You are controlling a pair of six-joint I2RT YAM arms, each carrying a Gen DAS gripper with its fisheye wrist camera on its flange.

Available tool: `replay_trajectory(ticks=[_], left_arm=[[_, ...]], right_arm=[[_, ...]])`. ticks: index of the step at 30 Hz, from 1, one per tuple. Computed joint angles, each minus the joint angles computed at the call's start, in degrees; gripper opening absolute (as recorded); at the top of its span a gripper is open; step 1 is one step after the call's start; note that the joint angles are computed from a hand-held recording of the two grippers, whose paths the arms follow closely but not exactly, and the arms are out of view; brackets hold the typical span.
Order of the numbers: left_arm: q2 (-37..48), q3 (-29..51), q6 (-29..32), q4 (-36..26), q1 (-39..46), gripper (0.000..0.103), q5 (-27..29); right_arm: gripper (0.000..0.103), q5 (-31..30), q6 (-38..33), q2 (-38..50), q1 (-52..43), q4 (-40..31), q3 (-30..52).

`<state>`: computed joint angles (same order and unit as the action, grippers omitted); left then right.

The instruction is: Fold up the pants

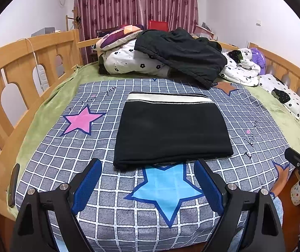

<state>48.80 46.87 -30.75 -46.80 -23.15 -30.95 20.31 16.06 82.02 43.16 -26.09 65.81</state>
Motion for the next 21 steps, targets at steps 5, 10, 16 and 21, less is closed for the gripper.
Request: replay_trajectory(ticks=[5,10,16,21], left_arm=[[0.53,0.74,-0.61,-0.38,-0.9,0.089,-0.93],[0.63,0.83,-0.63,-0.47,-0.97,0.089,-1.07],[0.68,0.76,-0.68,-0.26,-0.78,0.089,-1.01],[1.14,0.63,-0.64,0.34,-0.09,0.089,-0.72]], right_arm=[[0.099,0.22,0.0,-0.08,0.05,0.0,0.1],[0.099,0.3,-0.1,-0.23,-0.03,-0.05,0.14],[0.099,0.88,-0.04,-0.59,0.36,-0.2,0.35],[0.099,1.15,-0.17,-0.45,0.6,0.04,0.48]])
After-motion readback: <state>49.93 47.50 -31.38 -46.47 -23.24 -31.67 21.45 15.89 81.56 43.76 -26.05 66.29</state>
